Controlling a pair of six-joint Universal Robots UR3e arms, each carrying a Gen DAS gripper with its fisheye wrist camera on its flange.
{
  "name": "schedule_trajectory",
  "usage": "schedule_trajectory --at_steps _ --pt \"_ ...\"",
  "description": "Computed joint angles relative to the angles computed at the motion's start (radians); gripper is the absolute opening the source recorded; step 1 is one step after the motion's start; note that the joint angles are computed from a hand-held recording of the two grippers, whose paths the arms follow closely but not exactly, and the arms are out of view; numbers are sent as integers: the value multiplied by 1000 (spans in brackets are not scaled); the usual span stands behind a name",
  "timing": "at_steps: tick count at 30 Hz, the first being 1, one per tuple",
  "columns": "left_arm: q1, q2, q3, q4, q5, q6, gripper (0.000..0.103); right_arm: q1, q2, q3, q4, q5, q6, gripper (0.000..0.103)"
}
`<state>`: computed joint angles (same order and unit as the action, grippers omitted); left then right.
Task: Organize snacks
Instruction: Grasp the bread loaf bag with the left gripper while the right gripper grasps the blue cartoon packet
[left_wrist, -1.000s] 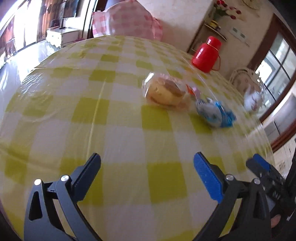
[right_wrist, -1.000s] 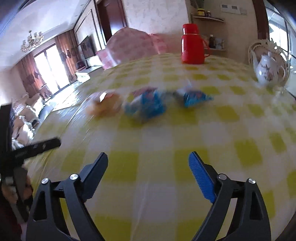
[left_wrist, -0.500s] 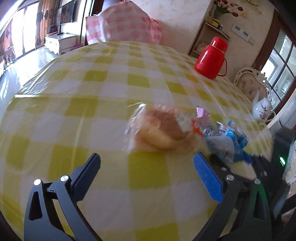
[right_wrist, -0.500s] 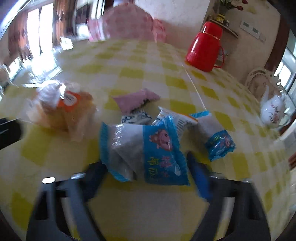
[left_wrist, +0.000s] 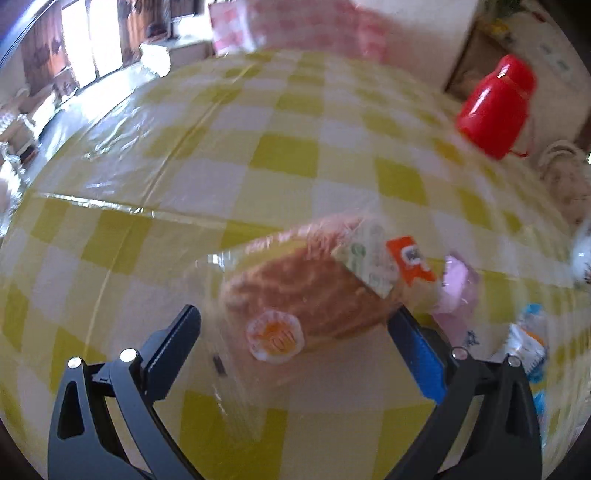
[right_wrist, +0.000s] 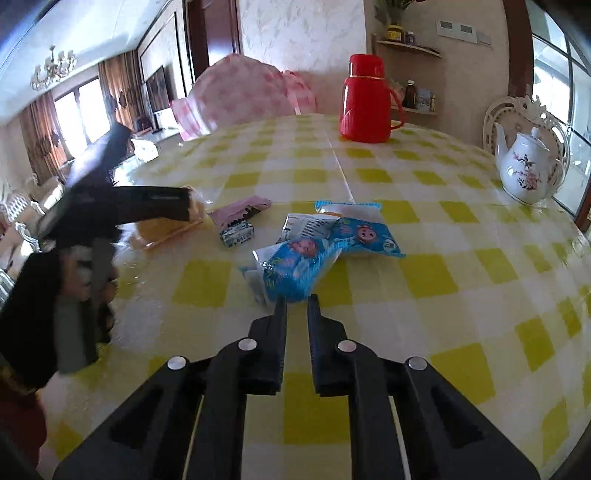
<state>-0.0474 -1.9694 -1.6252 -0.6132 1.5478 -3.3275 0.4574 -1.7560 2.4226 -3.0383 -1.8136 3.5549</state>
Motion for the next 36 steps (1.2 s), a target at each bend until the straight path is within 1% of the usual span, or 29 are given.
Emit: schedule_trajectory --at_steps 1,2,3,4,6,7,8,9,10,11,13,14,15,16,17,18,19,21,22,25,27,28,30,31,32,33,34,35,36 --pt "1 14 -15 18 1 0 101 -26 -34 26 0 41 -3 12" --pt "6 48 -61 73 1 23 101 -67 -88 65 5 104 4 18" --pt "7 72 -85 94 5 56 101 -85 -126 88 27 127 21 23" --pt "15 100 -114 118 -2 110 101 -95 -144 100 42 139 26 27" --pt "36 129 -140 163 -47 246 101 -125 -185 126 76 192 17 59" --pt "38 123 -127 176 -62 333 101 -134 -191 126 84 204 16 61" --pt "26 96 -90 183 -46 442 101 -140 -200 125 93 209 20 61" --pt "5 60 -32 158 -18 521 101 -143 -210 130 90 211 21 62" --pt "1 21 28 116 -16 587 101 -138 -216 132 90 203 23 62" --pt "5 -29 112 27 -48 649 101 -134 -218 133 90 190 24 63" --pt "14 -131 273 -165 -104 734 101 -143 -210 142 79 183 20 64" --pt "7 -163 307 -194 -91 753 101 -155 -205 149 78 186 19 65" --pt "-3 -179 298 -177 -71 772 102 -164 -195 154 72 189 18 65" --pt "8 -162 251 -130 -96 779 100 -176 -187 160 69 195 13 65" --pt "42 -135 225 -163 -178 792 79 -180 -181 162 70 197 13 65" --pt "81 -99 184 -193 -264 798 51 -188 -175 164 68 202 9 65" --pt "100 -63 127 -158 -289 788 48 -196 -168 166 64 208 7 67" --pt "122 28 -23 -59 -301 795 47 -214 -133 171 23 228 -1 83" --pt "138 99 -120 -25 -320 812 47 -223 -112 169 6 240 -7 86" --pt "175 243 -293 15 -352 831 47 -237 -10 101 15 260 27 87" --pt "229 398 -434 4 -397 869 47 -220 85 22 9 232 91 89" --pt "243 445 -471 -10 -412 873 47 -202 130 -31 29 205 125 89" --pt "311 575 -558 -79 -472 907 47 -164 235 -180 115 153 190 89" --pt "364 663 -597 -160 -511 948 47 -146 267 -237 164 119 216 89" --pt "396 725 -619 -222 -528 978 47 -119 315 -308 213 72 256 89" --pt "433 788 -639 -292 -546 1021 47 -95 354 -352 229 32 274 89" --pt "488 882 -665 -393 -566 1085 47 -74 381 -381 245 -6 280 89" --pt "524 937 -678 -458 -576 1126 47 -31 413 -416 272 -87 286 76" --pt "567 997 -687 -539 -589 1178 47 -6 422 -414 262 -126 280 61"
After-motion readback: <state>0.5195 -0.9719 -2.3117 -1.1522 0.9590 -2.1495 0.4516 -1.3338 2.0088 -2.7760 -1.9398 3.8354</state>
